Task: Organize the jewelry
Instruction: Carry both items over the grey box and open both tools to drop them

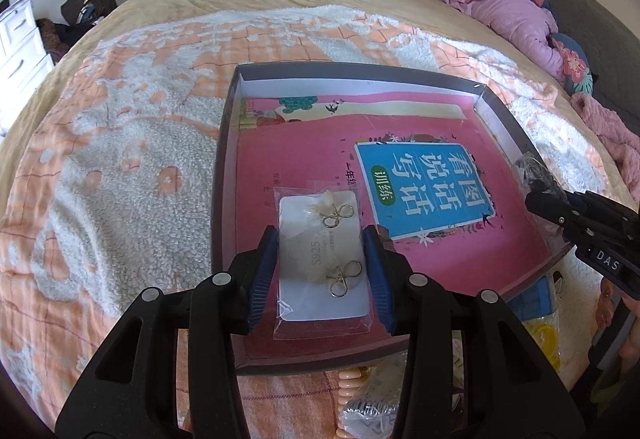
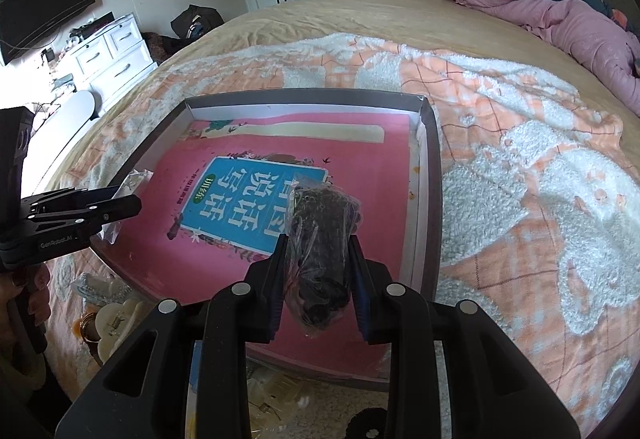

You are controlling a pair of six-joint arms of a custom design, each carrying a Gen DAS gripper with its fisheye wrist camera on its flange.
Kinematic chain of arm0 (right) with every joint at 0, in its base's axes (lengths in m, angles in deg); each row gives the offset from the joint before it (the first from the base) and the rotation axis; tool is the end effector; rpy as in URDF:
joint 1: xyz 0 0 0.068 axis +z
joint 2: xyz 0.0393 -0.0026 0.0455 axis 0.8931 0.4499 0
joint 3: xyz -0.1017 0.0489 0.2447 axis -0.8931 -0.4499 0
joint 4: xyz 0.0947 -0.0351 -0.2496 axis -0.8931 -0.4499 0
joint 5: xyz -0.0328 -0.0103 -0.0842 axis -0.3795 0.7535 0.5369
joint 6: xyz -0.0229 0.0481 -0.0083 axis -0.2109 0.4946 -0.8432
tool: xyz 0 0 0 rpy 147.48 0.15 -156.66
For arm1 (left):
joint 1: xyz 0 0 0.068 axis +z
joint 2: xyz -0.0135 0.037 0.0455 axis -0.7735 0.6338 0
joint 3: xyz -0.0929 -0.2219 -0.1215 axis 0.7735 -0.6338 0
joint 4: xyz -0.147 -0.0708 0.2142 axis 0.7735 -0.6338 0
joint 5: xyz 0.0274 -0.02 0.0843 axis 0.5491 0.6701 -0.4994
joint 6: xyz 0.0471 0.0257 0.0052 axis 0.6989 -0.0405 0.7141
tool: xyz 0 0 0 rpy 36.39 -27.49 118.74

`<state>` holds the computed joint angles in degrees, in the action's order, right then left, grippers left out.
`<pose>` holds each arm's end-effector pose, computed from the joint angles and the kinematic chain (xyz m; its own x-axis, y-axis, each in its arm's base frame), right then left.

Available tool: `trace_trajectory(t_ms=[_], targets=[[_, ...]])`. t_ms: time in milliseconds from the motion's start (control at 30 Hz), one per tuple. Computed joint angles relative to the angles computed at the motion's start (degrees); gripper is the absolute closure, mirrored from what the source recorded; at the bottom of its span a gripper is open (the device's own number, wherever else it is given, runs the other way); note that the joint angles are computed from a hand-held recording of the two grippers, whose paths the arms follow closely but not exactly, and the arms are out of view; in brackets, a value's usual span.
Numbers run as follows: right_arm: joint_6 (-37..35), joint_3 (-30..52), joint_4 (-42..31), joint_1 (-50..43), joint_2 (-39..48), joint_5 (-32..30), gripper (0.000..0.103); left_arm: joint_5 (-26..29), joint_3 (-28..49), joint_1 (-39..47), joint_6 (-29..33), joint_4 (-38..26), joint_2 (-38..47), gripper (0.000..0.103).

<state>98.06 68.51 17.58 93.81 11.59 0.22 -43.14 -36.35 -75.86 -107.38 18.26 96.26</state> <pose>0.2617 0.1556 0.2155 -0.7272 -0.2108 -0.6532 -0.3957 0.9064 0.1480 0.2248 -0.0997 0.2311 -0.8081 -0.0046 -0.5890 0.0607 0.9940 -0.0911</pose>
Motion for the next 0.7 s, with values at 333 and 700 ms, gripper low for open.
trace_trajectory(t_ms=[333, 700], targets=[[1.57, -1.57, 0.50, -1.28, -1.21, -0.92, 0.066, -0.61, -0.26, 0.20, -0.35, -0.24, -0.97, 0.055], [2.61, -4.99, 2.15, -0.94, -8.80, 1.08, 0.025, -3.51, 0.06, 0.16, -2.09, -3.86, -7.26, 0.016]])
